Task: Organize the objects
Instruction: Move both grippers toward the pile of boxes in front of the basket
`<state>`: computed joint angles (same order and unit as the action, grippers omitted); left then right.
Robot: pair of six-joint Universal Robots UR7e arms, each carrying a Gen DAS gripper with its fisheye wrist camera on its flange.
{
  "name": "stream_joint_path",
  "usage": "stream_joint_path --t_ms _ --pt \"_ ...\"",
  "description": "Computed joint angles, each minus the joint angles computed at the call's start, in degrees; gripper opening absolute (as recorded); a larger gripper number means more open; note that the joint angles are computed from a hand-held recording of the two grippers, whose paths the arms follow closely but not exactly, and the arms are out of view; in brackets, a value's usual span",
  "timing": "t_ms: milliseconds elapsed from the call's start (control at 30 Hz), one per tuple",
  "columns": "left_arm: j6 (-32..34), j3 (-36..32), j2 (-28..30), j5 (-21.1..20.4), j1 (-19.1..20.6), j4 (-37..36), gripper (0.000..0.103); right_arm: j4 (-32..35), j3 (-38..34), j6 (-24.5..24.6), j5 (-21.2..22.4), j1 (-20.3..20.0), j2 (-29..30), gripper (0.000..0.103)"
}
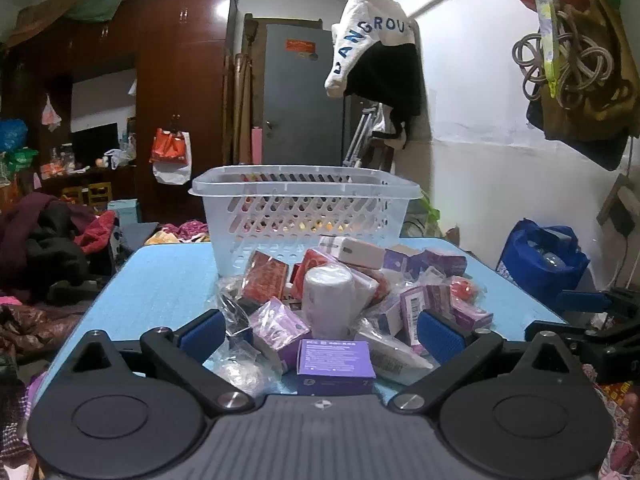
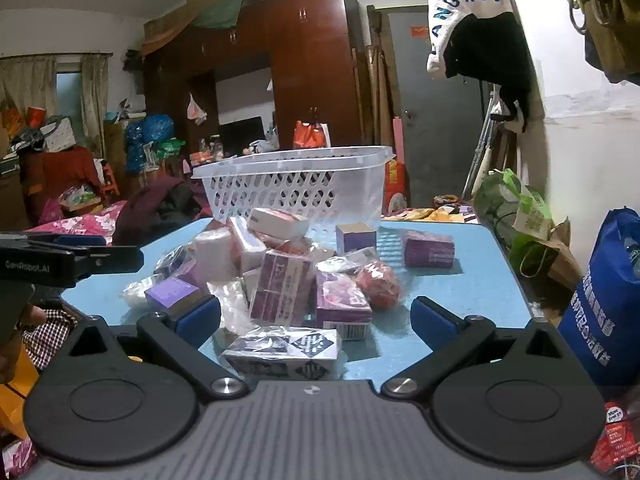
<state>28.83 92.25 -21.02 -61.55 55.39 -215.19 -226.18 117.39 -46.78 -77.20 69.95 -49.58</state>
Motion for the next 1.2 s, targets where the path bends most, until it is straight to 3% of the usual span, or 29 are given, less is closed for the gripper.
stream_joint_path --t_ms 433,1200 --pt "0.9 -0.3 1.2 3.3 -1.1 -0.3 0.103 -1.1 -0.4 -0.1 -0.9 -0.2 0.3 0.103" --pt "2.1 0.5 1.7 4.3 -1.1 -0.8 0.103 0.4 0.3 -1.6 0.5 -0.8 -0.7 0.103"
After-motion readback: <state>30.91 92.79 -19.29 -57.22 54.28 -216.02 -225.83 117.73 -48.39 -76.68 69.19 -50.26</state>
